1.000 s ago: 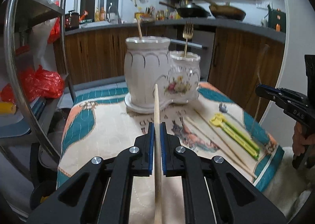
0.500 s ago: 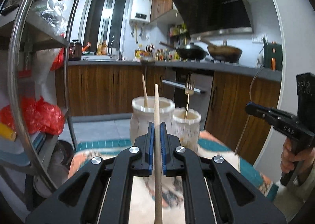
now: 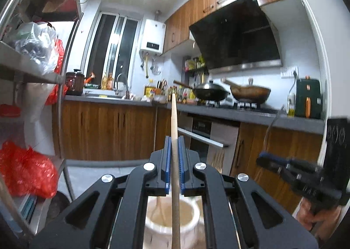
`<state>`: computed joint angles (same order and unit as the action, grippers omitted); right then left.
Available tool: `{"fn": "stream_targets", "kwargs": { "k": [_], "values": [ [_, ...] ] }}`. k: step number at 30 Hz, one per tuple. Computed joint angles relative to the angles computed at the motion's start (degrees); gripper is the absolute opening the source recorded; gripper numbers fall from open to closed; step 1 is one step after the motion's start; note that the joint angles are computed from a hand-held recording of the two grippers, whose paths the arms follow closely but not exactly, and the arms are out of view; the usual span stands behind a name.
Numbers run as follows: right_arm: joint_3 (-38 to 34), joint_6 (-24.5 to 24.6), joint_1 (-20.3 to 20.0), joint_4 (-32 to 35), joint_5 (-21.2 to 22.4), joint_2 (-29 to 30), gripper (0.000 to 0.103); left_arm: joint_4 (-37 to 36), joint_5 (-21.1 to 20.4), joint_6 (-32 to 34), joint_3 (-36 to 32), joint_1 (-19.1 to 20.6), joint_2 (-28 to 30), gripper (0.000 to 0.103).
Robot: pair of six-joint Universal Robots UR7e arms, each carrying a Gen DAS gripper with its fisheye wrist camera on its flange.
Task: Organize utensils
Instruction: 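Lift the silver fork over the smaller pot while the left tool lifts the chopstick over the larger pot, then lower and release the silver fork with the right tool while the left tool drops the chopstick in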
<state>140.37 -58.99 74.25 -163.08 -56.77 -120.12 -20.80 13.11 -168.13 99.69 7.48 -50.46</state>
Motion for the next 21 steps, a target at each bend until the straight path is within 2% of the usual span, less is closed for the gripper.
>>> {"fn": "stream_targets", "kwargs": {
  "k": [4, 8, 11, 13, 17, 21],
  "values": [
    [-1.47, 4.48, 1.09, -4.29, -0.87, 4.63, 0.006, -7.16, 3.36, 8.52, -1.27, 3.37, -0.07, 0.006],
    [-1.92, 6.65, 1.15, -6.15, -1.79, 7.83, 0.006, -11.94, 3.7, 14.27, -2.53, 6.19, 1.46, 0.006],
    [-1.65, 7.3, 0.42, -6.32, -2.09, 8.94, 0.006, -19.06, 3.09, 21.58, -1.5, 7.71, 2.37, 0.006],
    [-1.34, 7.36, -0.11, -6.46, -2.13, 9.46, 0.006, -21.71, 3.11, 23.86, -0.55, 8.24, 2.49, 0.006],
    [-1.06, 6.45, -0.52, -5.74, -3.45, 10.23, 0.006, -16.7, 2.75, 18.04, -0.2, 7.87, 2.64, 0.006],
    [-0.51, 5.26, -0.77, -5.65, -5.25, 10.7, 0.006, -10.34, -1.25, 11.69, -0.25, 5.88, 3.87, 0.006]
  ]
}}
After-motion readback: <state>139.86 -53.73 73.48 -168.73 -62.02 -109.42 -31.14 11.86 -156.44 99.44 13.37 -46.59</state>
